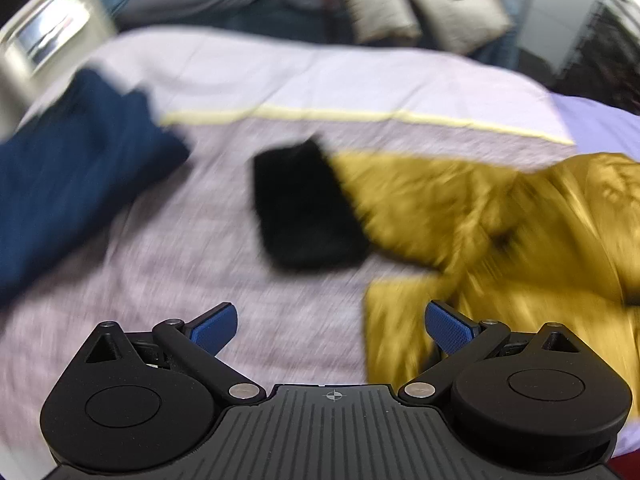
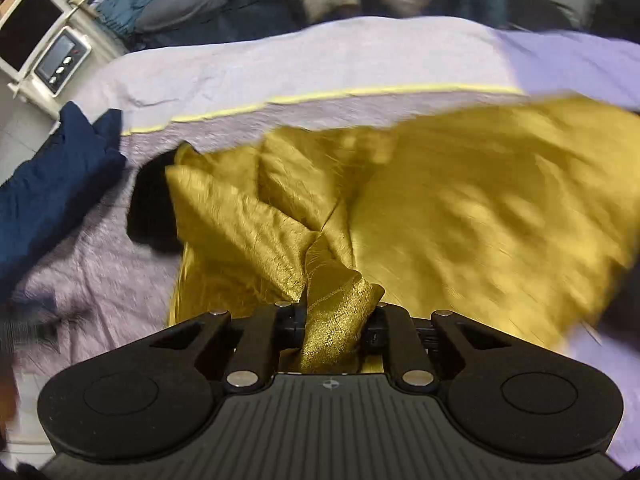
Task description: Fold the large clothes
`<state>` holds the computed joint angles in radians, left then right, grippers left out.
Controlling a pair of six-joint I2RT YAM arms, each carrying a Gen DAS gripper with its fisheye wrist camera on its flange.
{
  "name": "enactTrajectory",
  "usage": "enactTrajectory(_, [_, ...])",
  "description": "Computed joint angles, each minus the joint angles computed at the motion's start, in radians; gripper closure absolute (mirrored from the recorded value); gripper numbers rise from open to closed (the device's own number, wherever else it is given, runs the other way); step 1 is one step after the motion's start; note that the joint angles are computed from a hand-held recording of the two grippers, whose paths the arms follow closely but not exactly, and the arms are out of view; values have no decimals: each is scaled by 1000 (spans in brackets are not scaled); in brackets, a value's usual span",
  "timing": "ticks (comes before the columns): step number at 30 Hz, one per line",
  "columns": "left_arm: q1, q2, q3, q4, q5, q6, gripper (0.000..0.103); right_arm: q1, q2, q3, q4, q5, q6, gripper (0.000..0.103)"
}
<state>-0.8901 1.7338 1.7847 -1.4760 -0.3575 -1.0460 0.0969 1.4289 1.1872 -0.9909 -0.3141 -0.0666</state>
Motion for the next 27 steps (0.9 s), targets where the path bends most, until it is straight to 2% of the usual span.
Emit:
enactTrajectory(4, [9, 147, 189, 39, -1, 164, 0, -257, -172, -129, -159, 52, -127, 86])
enactTrajectory(7, [-10, 227, 261, 93, 42, 235, 0, -474, -275, -246, -199, 135, -187, 86])
enactTrajectory(9, [-25, 266, 270, 147, 75, 270, 0, -568, -343, -317, -199, 201, -216, 82])
enactTrajectory(12, [-58, 279, 206, 240, 100, 282, 0, -659, -409, -378, -189, 191, -182, 53])
enactTrajectory(13, [-65, 278, 181, 266, 109, 279, 0, -675, -415, -380, -187, 187, -164, 36])
enactTrajectory(15, [-76, 264, 137, 298, 116, 259, 0, -708, -431, -361, -178, 185, -159, 33])
enactTrajectory(18, [-76, 213, 35, 341, 86, 242, 0, -645, -444, -290, -175, 223, -122, 26])
enactTrajectory(20, [-69, 191, -6, 334, 29, 262, 0, -625, -453, -234, -153, 237, -117, 14])
enactTrajectory(21, [-65, 185, -21, 325, 1, 276, 0, -615, -453, -214, -126, 235, -113, 11])
enactTrajectory(23, [-55, 175, -51, 322, -42, 310, 0, -555, -437, -178, -65, 256, -85, 9])
enactTrajectory(27, [-53, 152, -109, 391, -80, 399, 0, -360, -366, -136, 0, 293, -64, 9])
